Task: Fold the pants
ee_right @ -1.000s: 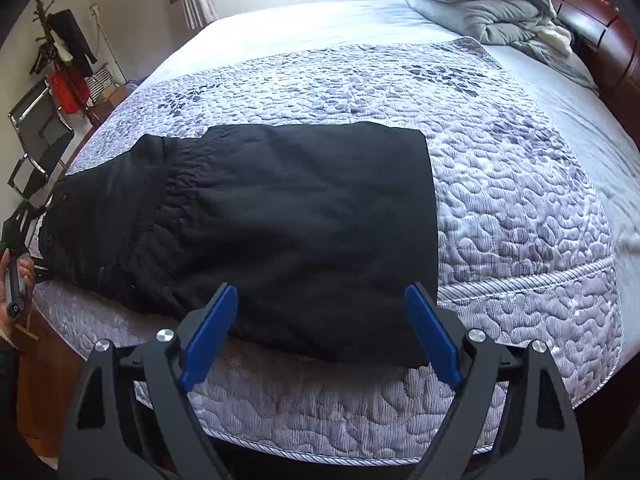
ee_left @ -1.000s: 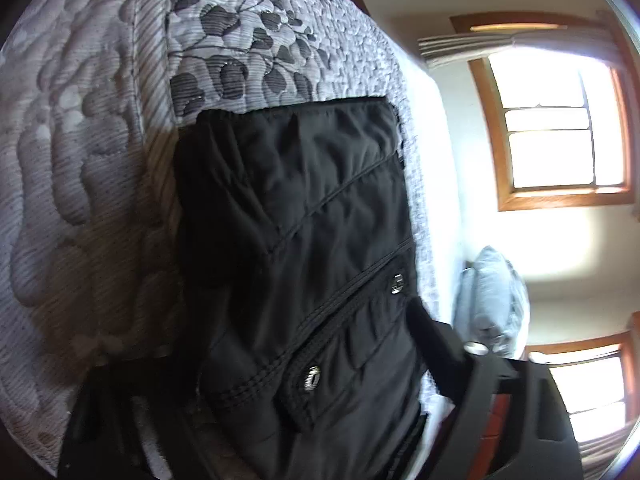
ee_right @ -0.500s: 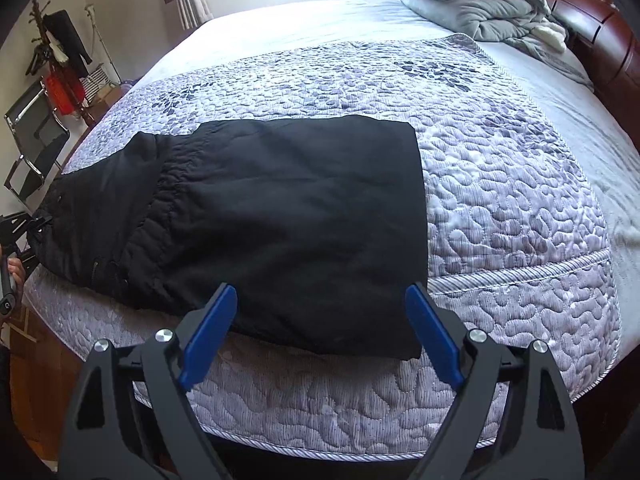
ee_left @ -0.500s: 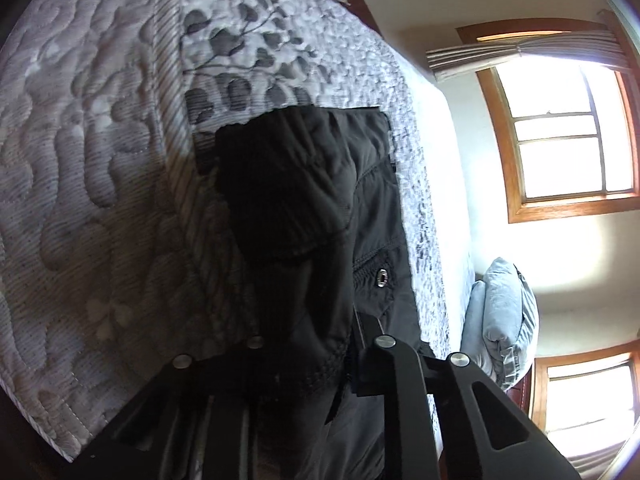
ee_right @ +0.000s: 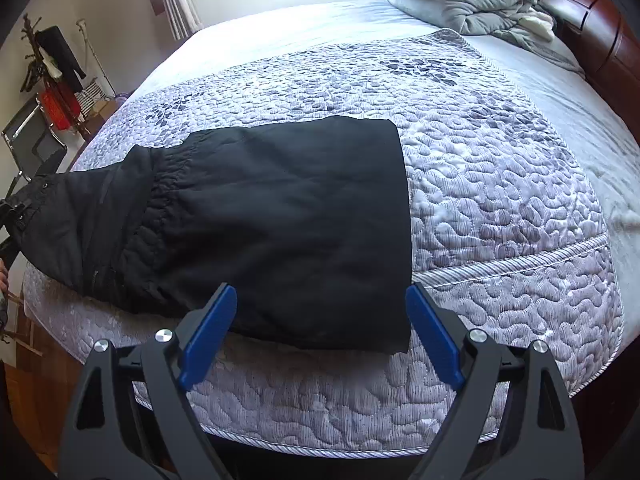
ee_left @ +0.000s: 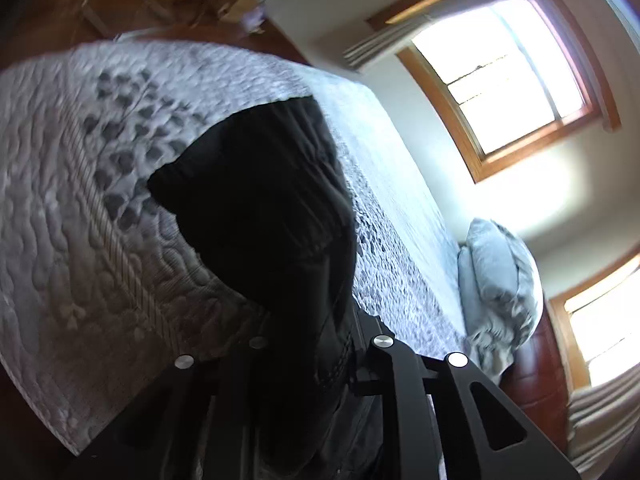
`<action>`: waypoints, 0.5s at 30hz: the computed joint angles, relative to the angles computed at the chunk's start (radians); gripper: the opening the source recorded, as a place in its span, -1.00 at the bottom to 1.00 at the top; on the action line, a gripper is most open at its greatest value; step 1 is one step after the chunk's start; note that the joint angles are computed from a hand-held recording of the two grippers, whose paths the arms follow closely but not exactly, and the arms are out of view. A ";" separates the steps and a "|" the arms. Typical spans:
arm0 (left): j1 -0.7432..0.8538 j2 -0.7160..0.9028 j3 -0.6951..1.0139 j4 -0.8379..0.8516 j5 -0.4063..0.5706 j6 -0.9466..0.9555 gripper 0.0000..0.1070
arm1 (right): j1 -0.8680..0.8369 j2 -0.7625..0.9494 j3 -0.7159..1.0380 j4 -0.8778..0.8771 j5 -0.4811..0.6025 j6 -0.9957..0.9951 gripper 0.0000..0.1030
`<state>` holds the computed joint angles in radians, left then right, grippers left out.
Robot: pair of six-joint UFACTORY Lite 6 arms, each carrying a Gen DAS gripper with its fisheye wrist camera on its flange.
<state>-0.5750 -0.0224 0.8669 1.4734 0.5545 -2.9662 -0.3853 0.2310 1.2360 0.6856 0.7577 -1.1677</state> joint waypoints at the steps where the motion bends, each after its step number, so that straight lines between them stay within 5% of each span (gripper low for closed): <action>1: -0.023 0.023 0.040 -0.037 0.024 0.079 -0.65 | -0.003 0.001 0.001 0.004 0.002 -0.001 0.68; 8: -0.157 0.211 0.348 -0.152 0.112 0.409 -0.53 | -0.022 0.021 0.020 0.024 0.022 -0.005 0.68; 15: -0.205 0.471 0.692 -0.274 0.072 0.715 -0.45 | -0.048 0.043 0.044 0.045 0.044 -0.011 0.68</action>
